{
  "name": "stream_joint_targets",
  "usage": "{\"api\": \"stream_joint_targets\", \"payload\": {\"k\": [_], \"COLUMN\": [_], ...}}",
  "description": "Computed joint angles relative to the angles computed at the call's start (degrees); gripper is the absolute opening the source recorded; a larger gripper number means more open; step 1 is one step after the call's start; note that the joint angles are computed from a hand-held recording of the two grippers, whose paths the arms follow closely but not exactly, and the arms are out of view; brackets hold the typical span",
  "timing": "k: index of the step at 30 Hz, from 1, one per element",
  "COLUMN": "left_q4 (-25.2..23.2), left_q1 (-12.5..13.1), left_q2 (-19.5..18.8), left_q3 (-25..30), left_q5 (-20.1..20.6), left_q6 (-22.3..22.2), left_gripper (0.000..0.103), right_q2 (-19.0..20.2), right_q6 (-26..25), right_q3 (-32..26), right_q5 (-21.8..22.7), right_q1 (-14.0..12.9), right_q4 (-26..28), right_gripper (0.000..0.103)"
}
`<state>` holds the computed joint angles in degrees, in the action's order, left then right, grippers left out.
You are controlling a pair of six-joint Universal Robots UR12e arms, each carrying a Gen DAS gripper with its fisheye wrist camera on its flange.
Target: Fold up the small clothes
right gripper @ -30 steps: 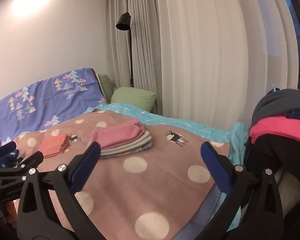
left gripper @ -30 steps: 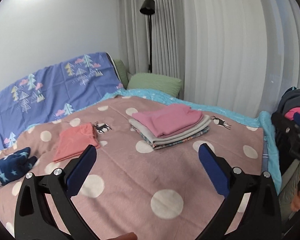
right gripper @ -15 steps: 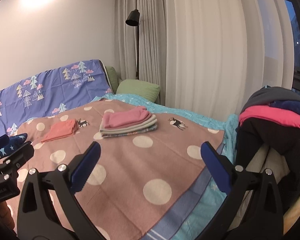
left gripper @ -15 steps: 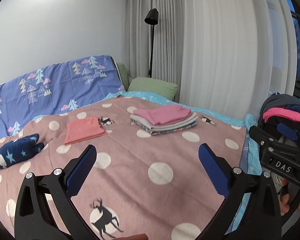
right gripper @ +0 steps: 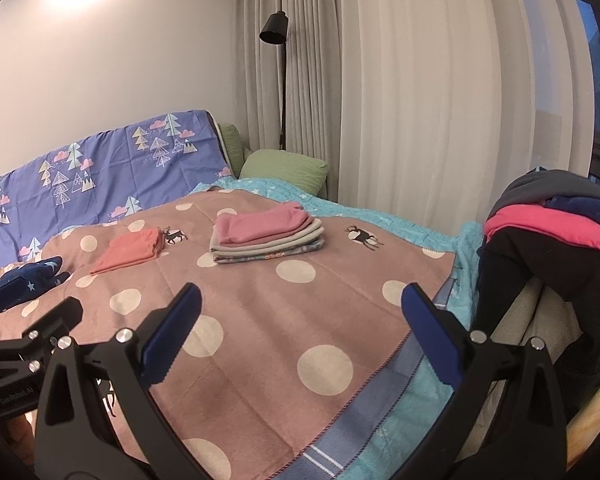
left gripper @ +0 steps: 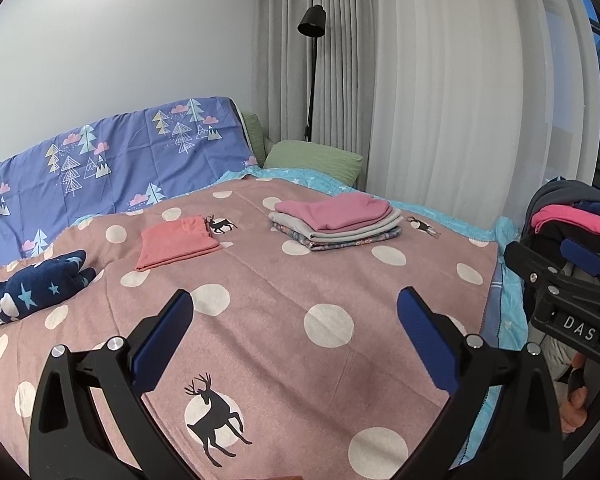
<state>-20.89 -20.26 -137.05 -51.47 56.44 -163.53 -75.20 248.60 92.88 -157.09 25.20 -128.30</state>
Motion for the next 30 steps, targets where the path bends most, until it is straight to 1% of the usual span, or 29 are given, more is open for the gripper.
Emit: {"api": "stream_joint_targets", "payload": {"k": [3, 6, 9, 13, 26, 30], "left_q4": [-0.6, -0.7, -1.3, -2.4, -3.3, -3.0], "left_q1": [0.0, 0.0, -0.1, -0.1, -0.1, -0.2], "left_q2": [-0.1, -0.3, -0.6, -1.0, -1.3, -1.3], "left_q3": [0.2, 0.4, 1.0, 1.6, 1.9, 1.6], "left_q5": [0.3, 0.5, 1.0, 1.0, 1.3, 1.7], "left_q6": [0.3, 0.4, 0.1, -0.2, 0.5, 1.1], "left_gripper": [0.102, 0.102, 0.102, 0.102, 0.102, 0.102], "right_q2": [0.1, 0.5, 0.8, 0.9, 1.0, 1.0], "right_q6": [0.5, -0.8, -1.7, -1.6, -1.9, -1.7], "right_q3": [-0.1, -0.3, -0.5, -0.6, -0.4, -0.3], "right_q5": [1.1, 2.1, 2.3, 2.5, 3.7, 4.0], "right_q1": [-0.4, -0.6, -0.8, -0.9, -1.4, -1.5], "right_q4": [0.0, -0.8, -1.0, -1.0, -1.6, -1.7], "right_gripper": [0.101, 0.101, 0.101, 0.101, 0.101, 0.101]}}
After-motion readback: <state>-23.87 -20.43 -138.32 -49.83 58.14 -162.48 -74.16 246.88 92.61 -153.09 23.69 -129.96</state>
